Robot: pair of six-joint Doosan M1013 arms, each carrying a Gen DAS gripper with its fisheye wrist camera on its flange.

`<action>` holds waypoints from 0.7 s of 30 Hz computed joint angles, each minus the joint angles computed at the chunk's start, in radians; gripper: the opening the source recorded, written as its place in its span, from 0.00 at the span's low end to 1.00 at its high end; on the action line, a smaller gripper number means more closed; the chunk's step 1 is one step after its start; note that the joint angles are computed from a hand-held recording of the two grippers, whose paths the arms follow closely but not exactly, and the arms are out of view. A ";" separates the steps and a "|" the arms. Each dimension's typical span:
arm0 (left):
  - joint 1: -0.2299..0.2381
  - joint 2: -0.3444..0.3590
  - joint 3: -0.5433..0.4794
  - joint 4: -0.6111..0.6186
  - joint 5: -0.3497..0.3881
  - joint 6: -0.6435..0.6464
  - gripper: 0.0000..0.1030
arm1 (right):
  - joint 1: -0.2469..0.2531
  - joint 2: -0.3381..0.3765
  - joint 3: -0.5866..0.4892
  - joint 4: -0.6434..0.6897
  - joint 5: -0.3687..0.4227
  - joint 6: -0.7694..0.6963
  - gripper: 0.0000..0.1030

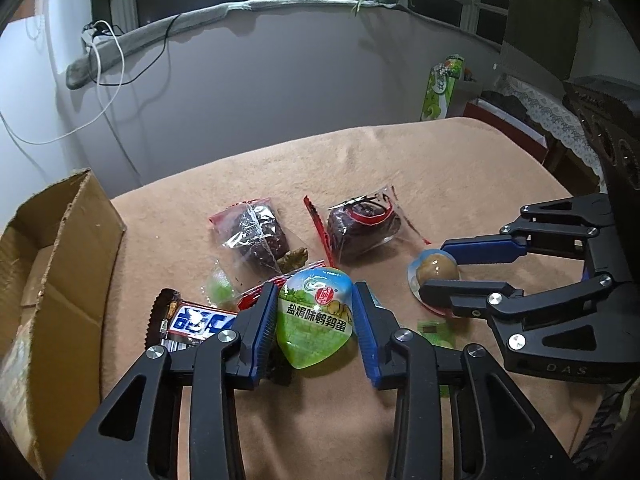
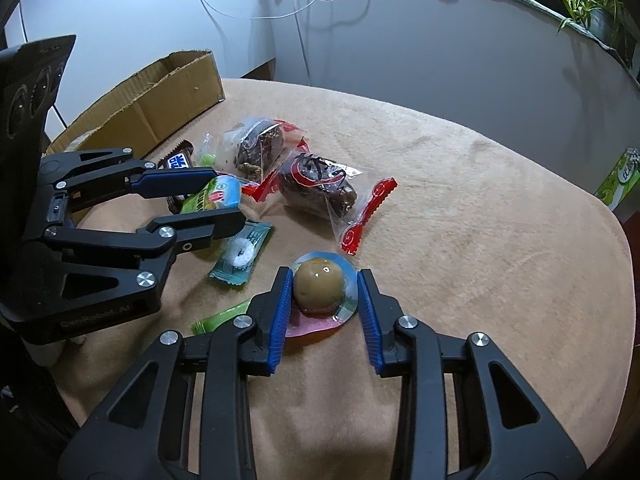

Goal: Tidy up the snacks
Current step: 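Grasp the green egg pouch with the left tool while the right tool grasps the brown egg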

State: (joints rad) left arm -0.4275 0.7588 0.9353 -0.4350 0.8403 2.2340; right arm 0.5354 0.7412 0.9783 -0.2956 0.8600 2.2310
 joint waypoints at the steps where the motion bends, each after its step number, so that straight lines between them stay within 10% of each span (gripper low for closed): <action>1: 0.002 -0.002 0.002 -0.008 0.000 0.005 0.35 | 0.001 -0.002 0.003 -0.004 -0.001 0.005 0.33; 21: 0.052 -0.075 0.074 -0.268 -0.053 0.167 0.35 | 0.028 -0.026 -0.025 -0.104 0.010 0.067 0.32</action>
State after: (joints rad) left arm -0.3754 0.6835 1.0093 -0.7025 0.7877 2.4009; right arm 0.5633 0.7157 0.9535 -0.3992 0.8699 2.2981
